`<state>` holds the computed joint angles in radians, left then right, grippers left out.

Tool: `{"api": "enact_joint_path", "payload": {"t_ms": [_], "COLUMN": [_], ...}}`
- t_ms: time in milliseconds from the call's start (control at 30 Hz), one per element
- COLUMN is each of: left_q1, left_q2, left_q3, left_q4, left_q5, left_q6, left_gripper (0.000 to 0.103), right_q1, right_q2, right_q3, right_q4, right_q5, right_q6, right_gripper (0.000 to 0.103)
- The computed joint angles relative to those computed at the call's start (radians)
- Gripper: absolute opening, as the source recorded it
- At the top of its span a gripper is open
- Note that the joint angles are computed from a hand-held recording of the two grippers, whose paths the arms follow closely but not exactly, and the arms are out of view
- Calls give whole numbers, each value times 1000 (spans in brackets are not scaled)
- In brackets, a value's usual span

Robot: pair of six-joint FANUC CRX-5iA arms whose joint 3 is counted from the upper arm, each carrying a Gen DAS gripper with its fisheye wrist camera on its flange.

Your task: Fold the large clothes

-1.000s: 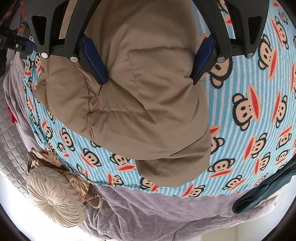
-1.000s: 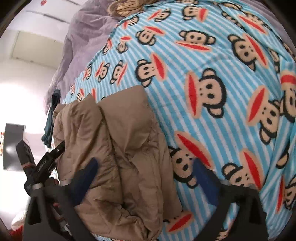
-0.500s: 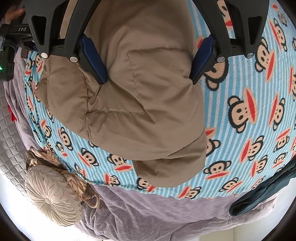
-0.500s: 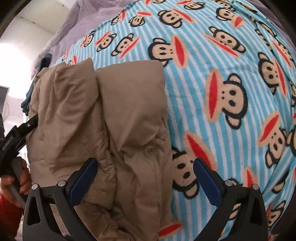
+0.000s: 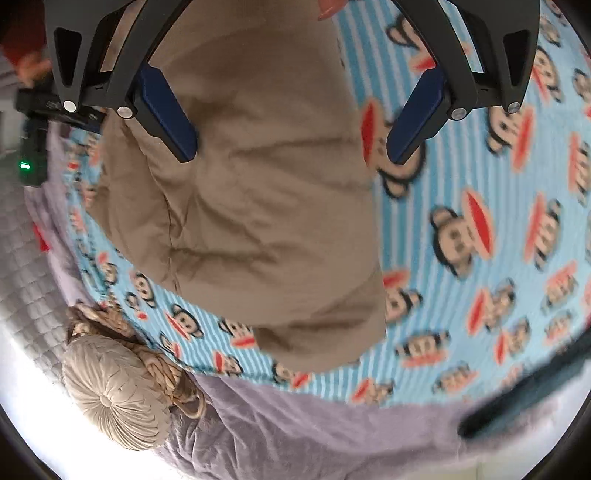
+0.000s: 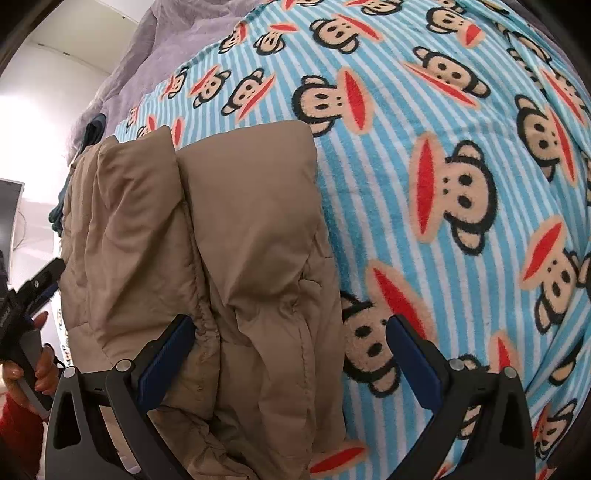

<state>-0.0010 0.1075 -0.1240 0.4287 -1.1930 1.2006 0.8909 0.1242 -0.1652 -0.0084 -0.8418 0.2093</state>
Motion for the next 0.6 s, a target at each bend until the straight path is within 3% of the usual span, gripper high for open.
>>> {"api": "enact_joint_path", "payload": {"t_ms": [100,267,433,600], "left_q1": [60,116,132,115], "left_q2": [51,104,135,172], "left_q3": [-21,-88,-152,-143], "left_q4": [116,242,338,346], "left_q5": [-113,-215,-230,-219], "left_q6": [-47,-107,-152,-196], "left_gripper": [103,103,103,103], "right_q1": [-13,-59,-149,-245], "right_q2": [-16,-42,-51,3], "right_q3": [-19,-50,-59,-5], "right_q4": [-38,-174,-454,-711], "right_q5": [20,98,202,190], "right_q6": [19,140,390,682], "right_gripper": [103,103,103,103]}}
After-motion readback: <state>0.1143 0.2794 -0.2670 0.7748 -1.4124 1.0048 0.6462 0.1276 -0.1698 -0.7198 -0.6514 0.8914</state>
